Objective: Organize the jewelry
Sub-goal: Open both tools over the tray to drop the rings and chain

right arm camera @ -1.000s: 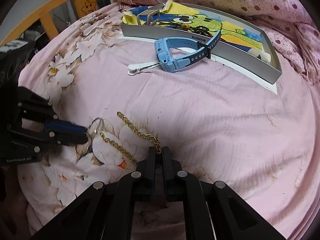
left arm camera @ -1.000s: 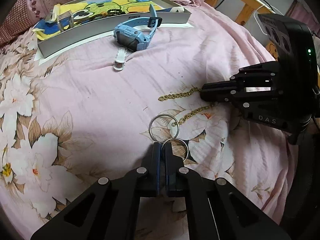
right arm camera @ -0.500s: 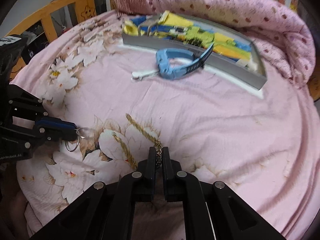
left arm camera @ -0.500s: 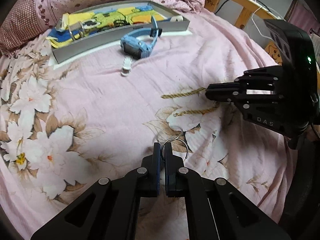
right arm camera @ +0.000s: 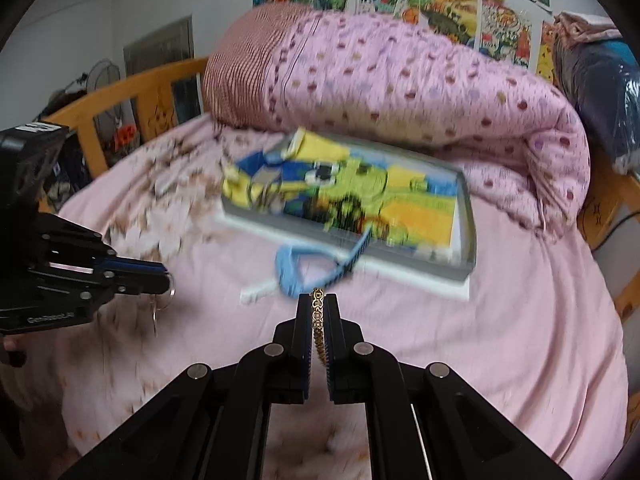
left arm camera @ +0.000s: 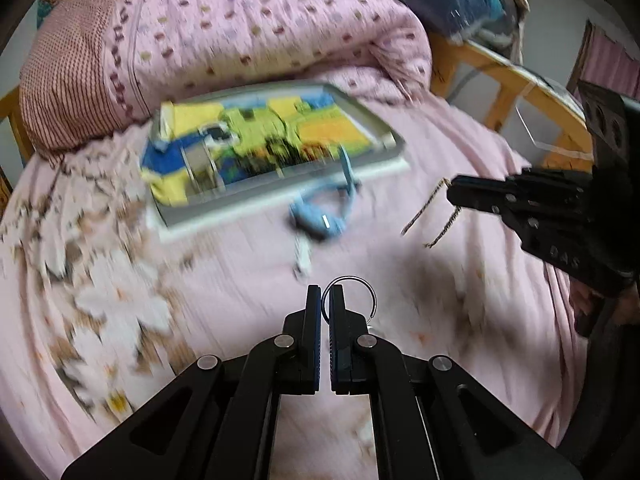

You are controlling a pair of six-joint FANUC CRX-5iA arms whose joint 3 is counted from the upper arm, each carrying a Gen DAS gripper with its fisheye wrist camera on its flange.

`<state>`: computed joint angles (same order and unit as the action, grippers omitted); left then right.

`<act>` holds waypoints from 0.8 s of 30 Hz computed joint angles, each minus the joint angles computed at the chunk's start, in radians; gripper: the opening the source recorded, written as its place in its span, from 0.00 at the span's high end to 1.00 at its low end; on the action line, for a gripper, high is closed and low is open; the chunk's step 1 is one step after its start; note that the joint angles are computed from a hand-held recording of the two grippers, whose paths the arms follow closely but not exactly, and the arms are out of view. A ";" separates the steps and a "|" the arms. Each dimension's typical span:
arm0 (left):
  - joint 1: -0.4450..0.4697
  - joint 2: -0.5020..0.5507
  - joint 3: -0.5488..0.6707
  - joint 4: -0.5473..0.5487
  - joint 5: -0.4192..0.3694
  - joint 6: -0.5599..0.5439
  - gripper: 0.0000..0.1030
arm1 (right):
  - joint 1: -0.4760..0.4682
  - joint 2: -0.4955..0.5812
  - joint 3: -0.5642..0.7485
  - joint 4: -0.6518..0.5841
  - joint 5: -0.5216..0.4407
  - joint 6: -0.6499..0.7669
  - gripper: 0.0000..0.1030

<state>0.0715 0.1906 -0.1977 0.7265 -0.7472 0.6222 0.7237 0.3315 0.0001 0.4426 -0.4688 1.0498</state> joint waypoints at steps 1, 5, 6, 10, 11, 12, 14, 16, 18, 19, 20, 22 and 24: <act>-0.001 0.018 0.028 0.005 0.004 0.010 0.98 | -0.007 0.013 0.024 -0.002 0.004 0.003 0.95; -0.017 0.085 0.124 0.034 0.055 0.024 0.98 | -0.040 0.085 0.156 -0.050 0.013 0.045 0.95; -0.025 0.106 0.157 0.023 0.075 0.037 0.98 | -0.049 0.114 0.206 -0.075 0.004 0.066 0.95; -0.033 0.228 0.329 -0.013 0.060 0.128 0.98 | -0.087 0.226 0.398 -0.172 -0.057 0.137 0.94; -0.034 0.264 0.376 -0.025 0.053 0.163 0.98 | -0.095 0.249 0.434 -0.189 -0.071 0.142 0.94; -0.033 0.292 0.411 -0.029 0.043 0.186 0.98 | -0.108 0.286 0.498 -0.230 -0.099 0.155 0.94; -0.033 0.367 0.507 -0.061 0.011 0.263 0.98 | -0.129 0.337 0.583 -0.294 -0.137 0.168 0.94; -0.033 0.433 0.598 -0.109 -0.028 0.337 0.98 | -0.150 0.397 0.681 -0.353 -0.197 0.182 0.94; -0.033 0.499 0.689 -0.159 -0.089 0.416 0.98 | -0.166 0.449 0.768 -0.403 -0.265 0.198 0.94; -0.033 0.518 0.714 -0.172 -0.108 0.438 0.98 | -0.170 0.467 0.796 -0.413 -0.286 0.201 0.94; -0.034 0.538 0.739 -0.186 -0.130 0.456 0.98 | -0.175 0.489 0.828 -0.426 -0.314 0.205 0.94; -0.036 0.562 0.768 -0.207 -0.159 0.475 0.98 | -0.181 0.520 0.872 -0.447 -0.366 0.205 0.94; -0.037 0.570 0.772 -0.211 -0.169 0.483 0.98 | -0.185 0.533 0.886 -0.452 -0.394 0.190 0.94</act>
